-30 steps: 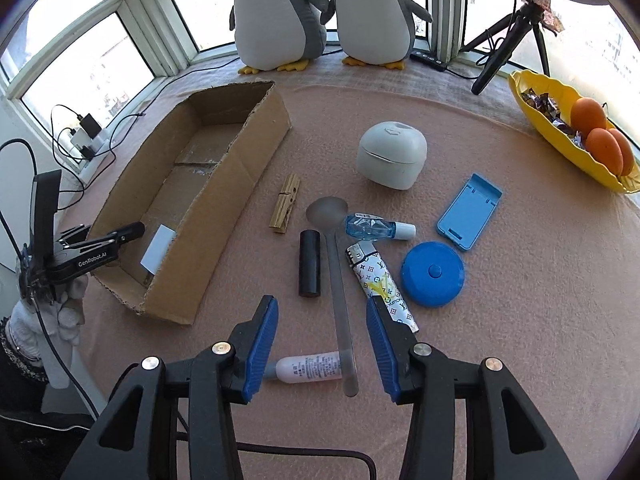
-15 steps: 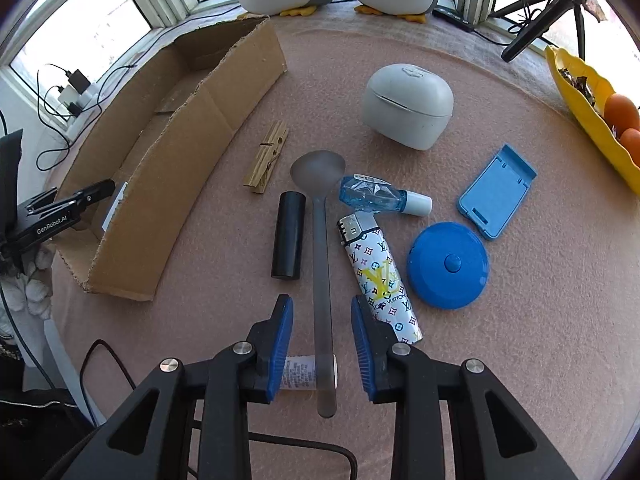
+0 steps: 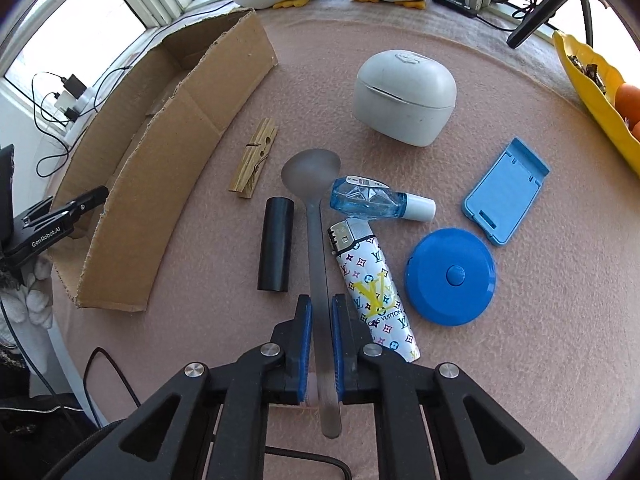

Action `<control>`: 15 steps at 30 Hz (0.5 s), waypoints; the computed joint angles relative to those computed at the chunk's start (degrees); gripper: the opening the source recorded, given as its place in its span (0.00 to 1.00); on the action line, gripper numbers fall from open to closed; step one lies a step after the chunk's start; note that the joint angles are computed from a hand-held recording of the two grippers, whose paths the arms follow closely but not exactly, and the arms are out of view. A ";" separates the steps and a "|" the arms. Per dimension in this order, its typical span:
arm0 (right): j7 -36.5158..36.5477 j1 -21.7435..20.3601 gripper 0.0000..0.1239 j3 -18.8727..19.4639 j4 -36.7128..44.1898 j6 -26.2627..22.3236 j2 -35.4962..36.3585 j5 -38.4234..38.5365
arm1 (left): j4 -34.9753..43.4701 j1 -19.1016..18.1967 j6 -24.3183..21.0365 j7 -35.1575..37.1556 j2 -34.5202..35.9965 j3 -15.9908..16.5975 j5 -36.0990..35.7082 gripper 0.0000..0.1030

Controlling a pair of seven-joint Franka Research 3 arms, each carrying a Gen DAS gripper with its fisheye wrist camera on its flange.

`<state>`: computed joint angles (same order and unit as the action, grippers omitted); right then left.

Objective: Organize rigid objects
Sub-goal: 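Carry the spoon into the box and open the right gripper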

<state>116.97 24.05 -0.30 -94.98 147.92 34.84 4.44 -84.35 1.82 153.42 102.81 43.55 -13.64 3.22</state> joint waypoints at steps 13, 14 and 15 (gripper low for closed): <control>4.44 2.28 0.06 -1.65 -4.12 4.20 -2.97 -2.80 | 0.02 0.02 -0.02 -0.03 0.00 -0.01 0.12 0.49; 4.31 2.14 0.06 -1.46 -4.52 4.50 -3.31 -2.80 | 0.02 0.01 -0.01 -0.01 0.00 0.01 0.16 0.49; 4.47 2.22 0.06 -1.46 -4.55 4.22 -3.73 -2.95 | 0.02 0.01 -0.01 -0.01 0.00 0.01 0.16 0.49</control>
